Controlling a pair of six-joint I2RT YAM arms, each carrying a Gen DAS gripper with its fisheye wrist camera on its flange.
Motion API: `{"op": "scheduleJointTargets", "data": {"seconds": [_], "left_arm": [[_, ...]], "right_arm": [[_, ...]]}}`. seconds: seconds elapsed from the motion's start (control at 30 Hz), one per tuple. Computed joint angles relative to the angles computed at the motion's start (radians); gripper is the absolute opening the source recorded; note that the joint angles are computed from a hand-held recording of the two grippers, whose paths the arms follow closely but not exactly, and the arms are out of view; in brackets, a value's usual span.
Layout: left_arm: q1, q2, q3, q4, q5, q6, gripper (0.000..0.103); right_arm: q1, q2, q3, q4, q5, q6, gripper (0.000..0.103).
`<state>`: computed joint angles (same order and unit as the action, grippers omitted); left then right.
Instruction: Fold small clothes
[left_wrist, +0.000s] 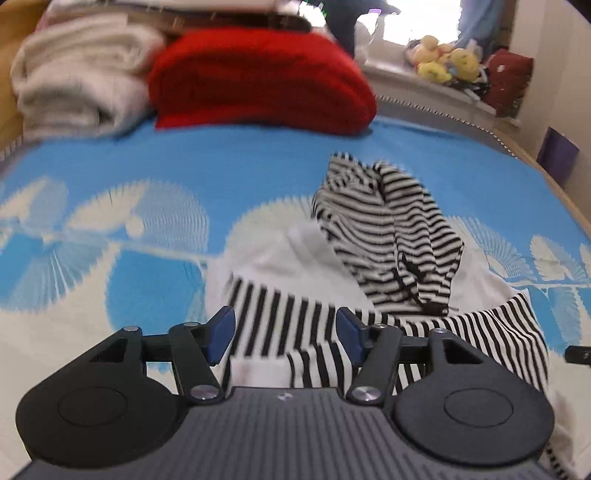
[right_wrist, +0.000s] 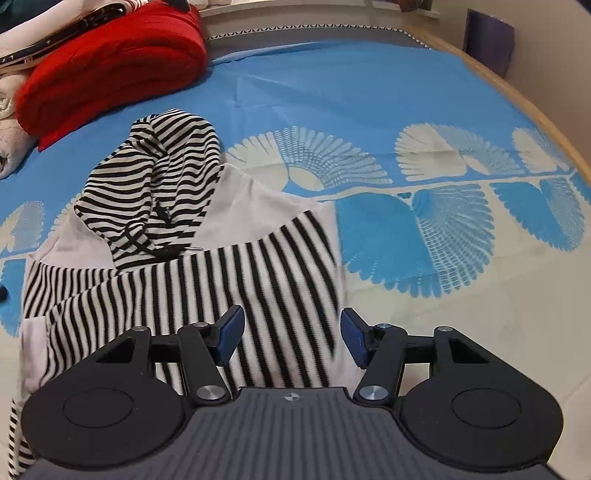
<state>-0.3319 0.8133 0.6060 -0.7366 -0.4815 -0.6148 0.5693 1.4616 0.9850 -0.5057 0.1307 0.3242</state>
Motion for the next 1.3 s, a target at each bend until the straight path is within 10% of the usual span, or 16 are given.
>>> {"op": "scheduleJointTargets", "data": {"seconds": [0.4, 0.57, 0.67, 0.93, 1.1, 1.23, 1.3], "left_arm": [[-0.022, 0.114, 0.192, -0.016, -0.097, 0.032, 0.060], [0.147, 0.374, 0.312, 0.213, 0.058, 0.178, 0.021], [0.252, 0.620, 0.425, 0.346, 0.146, 0.265, 0.018], [0.437, 1.325, 1.045, 0.326, 0.393, 0.232, 0.021], [0.450, 1.631, 1.483, 0.185, 0.418, 0.161, 0.059], [0.438, 1.827, 1.803, 0.029, 0.372, 0.153, 0.056], [0.434, 1.894, 1.919, -0.041, 0.383, 0.182, 0.021]], "right_arm": [[-0.071, -0.040, -0.013, -0.002, -0.014, -0.059, 0.060], [-0.088, -0.034, -0.010, -0.005, -0.023, -0.077, 0.060], [-0.101, -0.018, 0.002, -0.007, -0.008, -0.089, 0.060], [-0.125, 0.014, 0.002, 0.002, -0.001, -0.133, 0.060], [-0.137, 0.041, 0.000, 0.007, -0.008, -0.169, 0.060], [-0.148, 0.059, 0.012, 0.012, 0.003, -0.175, 0.060], [-0.148, 0.068, 0.018, 0.012, 0.004, -0.168, 0.060]]}}
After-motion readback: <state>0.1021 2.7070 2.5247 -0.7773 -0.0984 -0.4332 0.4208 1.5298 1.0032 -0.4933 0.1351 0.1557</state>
